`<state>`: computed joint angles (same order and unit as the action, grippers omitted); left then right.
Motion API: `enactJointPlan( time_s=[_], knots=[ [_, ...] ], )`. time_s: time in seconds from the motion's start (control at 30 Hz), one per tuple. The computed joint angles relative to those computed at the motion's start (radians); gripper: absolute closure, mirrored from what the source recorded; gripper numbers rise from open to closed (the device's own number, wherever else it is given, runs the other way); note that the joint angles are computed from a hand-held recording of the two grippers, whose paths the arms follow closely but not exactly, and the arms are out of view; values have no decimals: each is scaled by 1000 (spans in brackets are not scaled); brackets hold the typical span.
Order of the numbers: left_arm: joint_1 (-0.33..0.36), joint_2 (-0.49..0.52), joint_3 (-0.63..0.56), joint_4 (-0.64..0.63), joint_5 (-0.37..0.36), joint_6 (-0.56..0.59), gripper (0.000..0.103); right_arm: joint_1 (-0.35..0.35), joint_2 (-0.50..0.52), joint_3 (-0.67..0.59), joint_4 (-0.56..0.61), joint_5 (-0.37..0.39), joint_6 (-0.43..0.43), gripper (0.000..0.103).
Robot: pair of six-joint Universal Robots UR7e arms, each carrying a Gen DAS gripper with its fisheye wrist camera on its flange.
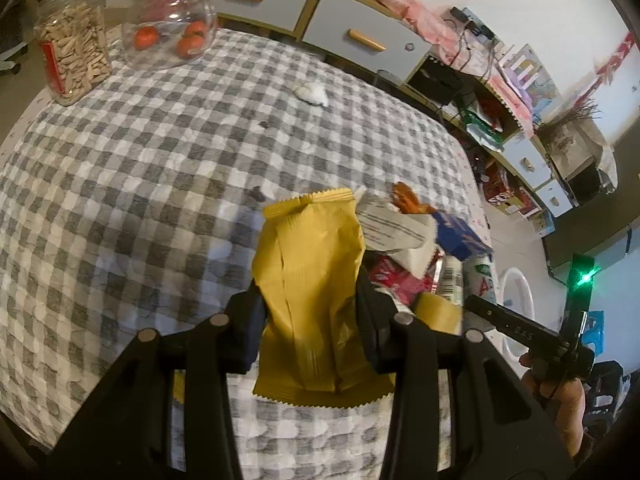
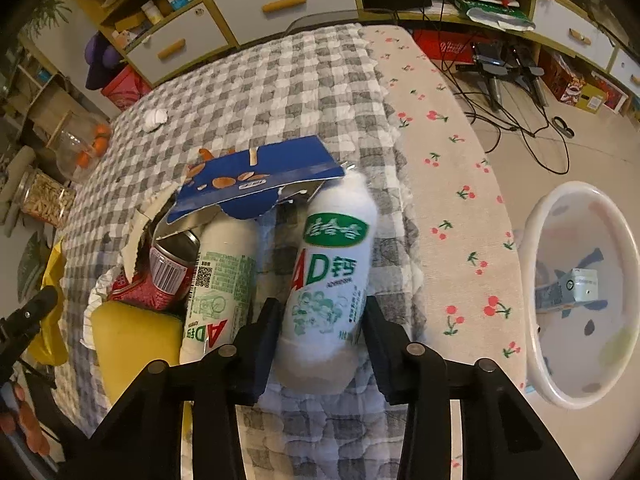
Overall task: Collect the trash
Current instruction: 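Carry the wrapper and bottle over the white bucket with both tools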
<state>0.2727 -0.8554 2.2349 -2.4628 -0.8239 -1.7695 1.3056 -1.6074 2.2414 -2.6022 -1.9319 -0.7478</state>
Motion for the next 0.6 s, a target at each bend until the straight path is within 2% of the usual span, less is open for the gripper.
enactJointPlan(
  time_s=[0.6],
  knots=[
    [17,148,-147,-175,1,246,61,-81,-151,-56,135,115,-65,65]
  ],
)
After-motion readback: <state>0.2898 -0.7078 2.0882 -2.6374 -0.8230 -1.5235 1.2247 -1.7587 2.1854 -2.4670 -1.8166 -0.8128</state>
